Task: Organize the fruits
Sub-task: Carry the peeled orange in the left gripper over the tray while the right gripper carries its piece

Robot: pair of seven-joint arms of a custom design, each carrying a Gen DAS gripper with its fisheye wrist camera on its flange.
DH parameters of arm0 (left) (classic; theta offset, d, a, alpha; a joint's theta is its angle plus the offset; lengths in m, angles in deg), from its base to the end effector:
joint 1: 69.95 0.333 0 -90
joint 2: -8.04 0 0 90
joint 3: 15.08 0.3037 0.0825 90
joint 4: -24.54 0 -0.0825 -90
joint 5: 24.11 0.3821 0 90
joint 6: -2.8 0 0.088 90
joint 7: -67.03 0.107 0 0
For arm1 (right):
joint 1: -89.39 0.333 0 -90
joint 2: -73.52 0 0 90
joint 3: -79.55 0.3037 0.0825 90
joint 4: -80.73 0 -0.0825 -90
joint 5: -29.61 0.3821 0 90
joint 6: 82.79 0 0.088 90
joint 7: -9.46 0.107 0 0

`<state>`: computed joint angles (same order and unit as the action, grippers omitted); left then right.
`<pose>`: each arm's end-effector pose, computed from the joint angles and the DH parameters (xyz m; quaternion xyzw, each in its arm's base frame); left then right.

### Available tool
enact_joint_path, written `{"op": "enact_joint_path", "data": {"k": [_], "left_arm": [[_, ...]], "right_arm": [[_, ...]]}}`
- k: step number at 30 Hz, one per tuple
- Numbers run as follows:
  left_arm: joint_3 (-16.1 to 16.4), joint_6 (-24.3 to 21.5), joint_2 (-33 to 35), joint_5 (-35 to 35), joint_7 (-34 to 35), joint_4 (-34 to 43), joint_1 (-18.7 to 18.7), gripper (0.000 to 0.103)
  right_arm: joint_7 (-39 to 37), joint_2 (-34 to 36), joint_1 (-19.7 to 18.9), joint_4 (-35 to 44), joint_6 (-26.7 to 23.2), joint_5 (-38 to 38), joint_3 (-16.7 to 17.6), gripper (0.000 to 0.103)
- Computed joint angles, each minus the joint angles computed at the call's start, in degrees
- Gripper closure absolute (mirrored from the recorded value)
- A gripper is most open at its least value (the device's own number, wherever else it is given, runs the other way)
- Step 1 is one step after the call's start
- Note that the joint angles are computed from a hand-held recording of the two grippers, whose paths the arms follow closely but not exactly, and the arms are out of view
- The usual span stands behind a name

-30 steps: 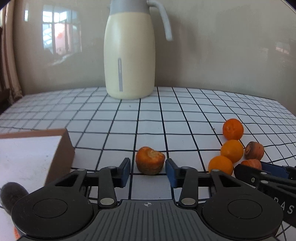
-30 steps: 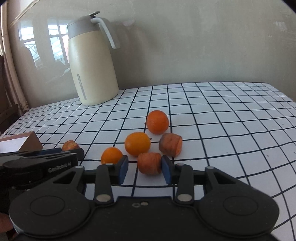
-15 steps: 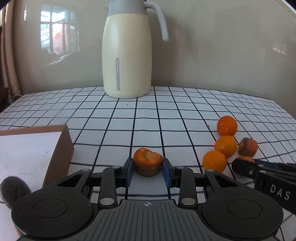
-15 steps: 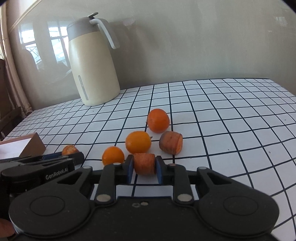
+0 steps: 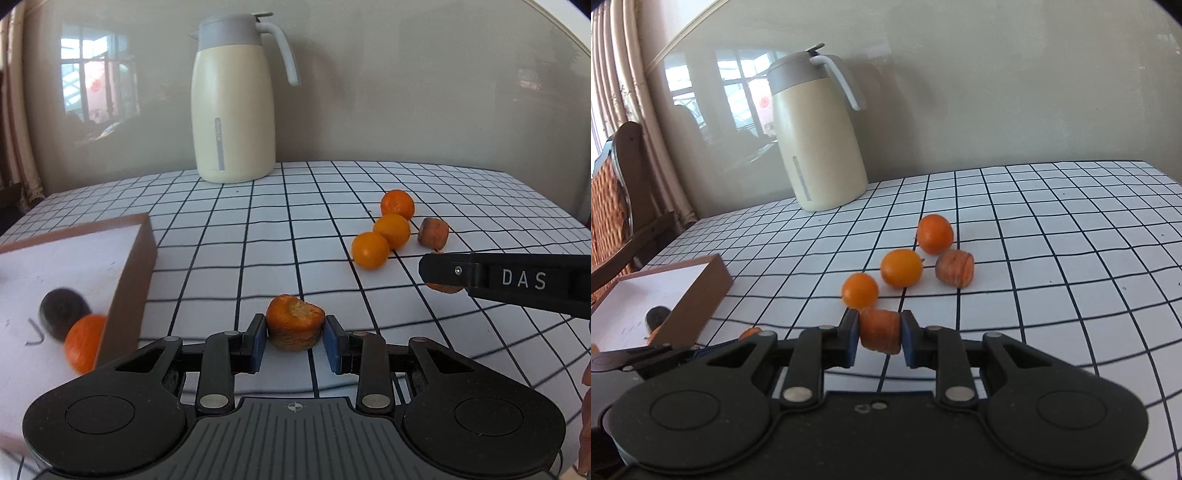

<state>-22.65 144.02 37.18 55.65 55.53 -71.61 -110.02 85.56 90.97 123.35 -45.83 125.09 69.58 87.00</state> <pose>0.4738 -0.5054 0.3276 -0.6067 0.6486 -0.3219 0.3280 0.4854 0.3131 0.3498 -0.6539 0.5739 -0.2219 0.4402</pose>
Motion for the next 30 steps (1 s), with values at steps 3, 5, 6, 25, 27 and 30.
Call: {"op": "enact_joint_path", "data": {"k": [3,5,6,25,27,30], "left_arm": [[-0.1,-1.2,-1.2,0.3,-2.0,-1.5,-0.4,0.070],[-0.4,-2.2,-2.2,1.0,-3.2,-2.6,-0.7,0.070],[-0.6,-2.7,-2.6,1.4,-3.6,-3.0,-0.7,0.070],[-5.3,-6.8,-10.3,7.2,-10.3,-11.5,0.7,0.070],[-5.8,-7.2,-11.3,7.6,-10.9,-12.5,1.0,0.070],[-6.5,-7.7,-12.7,7.8,-11.6,-14.2,1.7,0.070]], "right_arm": [[-0.1,-0.8,0.3,-1.0,0.6,-0.7,0.5,0.088],[-0.7,-1.0,0.7,-1.4,0.9,-0.8,0.6,0.088],[-0.6,-1.2,0.7,-1.6,1.0,-0.9,0.8,0.088],[3.1,-4.8,0.0,-6.5,2.8,-6.4,3.2,0.088],[4.1,-4.8,-0.3,-6.5,2.8,-7.9,3.6,0.088],[5.0,-4.6,-0.3,-6.1,2.8,-9.8,3.9,0.088]]}}
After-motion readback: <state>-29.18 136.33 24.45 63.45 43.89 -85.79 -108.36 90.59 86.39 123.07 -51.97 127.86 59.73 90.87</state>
